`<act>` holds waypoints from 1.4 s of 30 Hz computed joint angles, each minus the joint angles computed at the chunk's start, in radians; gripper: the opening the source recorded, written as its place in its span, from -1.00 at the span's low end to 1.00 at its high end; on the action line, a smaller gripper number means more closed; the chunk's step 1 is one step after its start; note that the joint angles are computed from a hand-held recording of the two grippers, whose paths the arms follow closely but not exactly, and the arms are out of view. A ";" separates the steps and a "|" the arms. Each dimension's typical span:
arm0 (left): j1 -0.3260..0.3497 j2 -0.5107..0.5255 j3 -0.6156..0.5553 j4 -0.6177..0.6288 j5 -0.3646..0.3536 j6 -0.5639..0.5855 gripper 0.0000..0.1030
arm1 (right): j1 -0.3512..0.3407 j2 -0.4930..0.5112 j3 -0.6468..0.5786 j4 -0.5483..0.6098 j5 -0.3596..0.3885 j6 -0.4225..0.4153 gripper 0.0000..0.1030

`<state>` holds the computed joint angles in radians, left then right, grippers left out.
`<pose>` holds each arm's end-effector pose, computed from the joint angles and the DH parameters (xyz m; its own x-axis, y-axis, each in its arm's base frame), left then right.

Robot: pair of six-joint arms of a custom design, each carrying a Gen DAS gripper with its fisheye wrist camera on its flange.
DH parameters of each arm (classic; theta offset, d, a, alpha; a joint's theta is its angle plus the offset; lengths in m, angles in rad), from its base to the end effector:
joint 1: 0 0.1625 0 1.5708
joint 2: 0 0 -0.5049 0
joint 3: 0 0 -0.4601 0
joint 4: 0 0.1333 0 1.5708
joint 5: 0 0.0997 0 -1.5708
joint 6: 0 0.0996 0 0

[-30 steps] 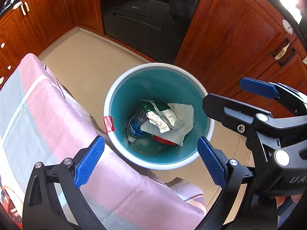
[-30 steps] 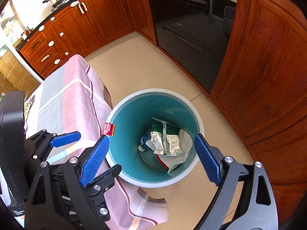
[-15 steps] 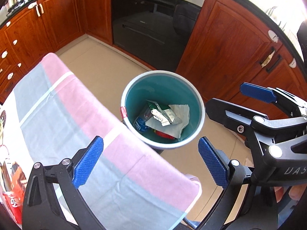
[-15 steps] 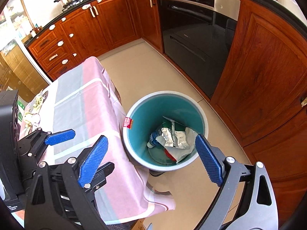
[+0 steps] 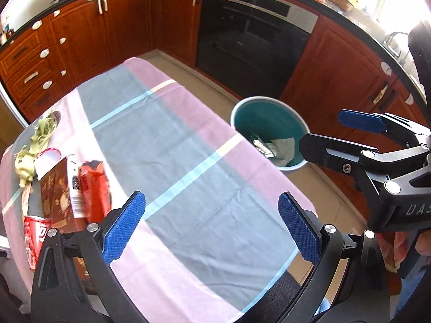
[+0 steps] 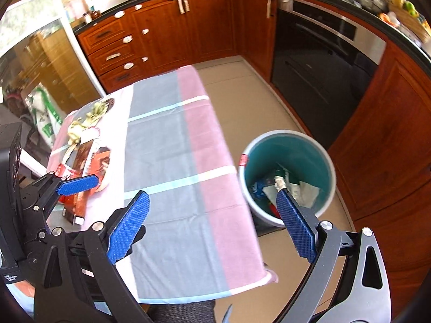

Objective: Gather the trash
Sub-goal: 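Swing both open tools back toward the table, then grasp the red cola can with the left gripper while the right grasps the Pocky box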

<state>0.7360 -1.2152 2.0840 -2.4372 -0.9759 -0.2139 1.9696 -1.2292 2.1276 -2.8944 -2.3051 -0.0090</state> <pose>-0.2973 -0.5244 0.2018 -0.6997 0.4582 -0.5482 0.6065 0.7865 -0.1166 0.2854 -0.5059 0.2521 -0.7882 -0.0411 0.6141 -0.3608 0.8391 -0.4070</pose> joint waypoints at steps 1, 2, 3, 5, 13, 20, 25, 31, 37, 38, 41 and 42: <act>0.004 -0.023 0.011 0.009 0.007 -0.003 0.92 | 0.011 0.014 -0.004 0.006 0.003 0.007 0.77; 0.010 -0.047 0.021 0.016 0.013 0.000 0.92 | 0.020 0.027 -0.010 0.013 0.007 0.012 0.77; 0.014 -0.072 0.034 0.022 0.024 0.002 0.92 | 0.030 0.041 -0.016 0.020 0.010 0.016 0.77; 0.024 -0.122 0.056 0.043 0.048 0.006 0.92 | 0.047 0.070 -0.029 0.037 0.021 0.024 0.77; 0.123 -0.310 0.138 0.039 0.084 0.080 0.92 | 0.108 0.217 -0.094 0.138 0.063 0.052 0.77; 0.232 -0.406 0.149 0.057 0.089 0.140 0.92 | 0.123 0.325 -0.154 0.197 0.135 0.076 0.77; 0.288 -0.403 0.134 0.063 0.163 0.162 0.92 | 0.113 0.382 -0.187 0.180 0.200 0.091 0.76; 0.352 -0.376 0.098 0.044 0.116 0.199 0.91 | 0.094 0.426 -0.225 0.181 0.242 0.103 0.24; 0.389 -0.348 0.073 0.033 0.039 0.275 0.86 | 0.061 0.435 -0.231 0.186 0.302 0.132 0.18; 0.397 -0.342 0.068 0.037 0.026 0.276 0.68 | 0.056 0.437 -0.232 0.184 0.311 0.135 0.18; 0.426 -0.335 0.054 0.047 -0.059 0.271 0.16 | 0.042 0.442 -0.232 0.177 0.353 0.145 0.18; 0.429 -0.335 0.054 0.042 -0.074 0.272 0.16 | 0.038 0.444 -0.232 0.169 0.365 0.147 0.18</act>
<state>1.1653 -1.5504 2.1383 -2.3952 -1.0499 0.0581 2.0076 -0.7850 1.8952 -2.7251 -1.9397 0.1377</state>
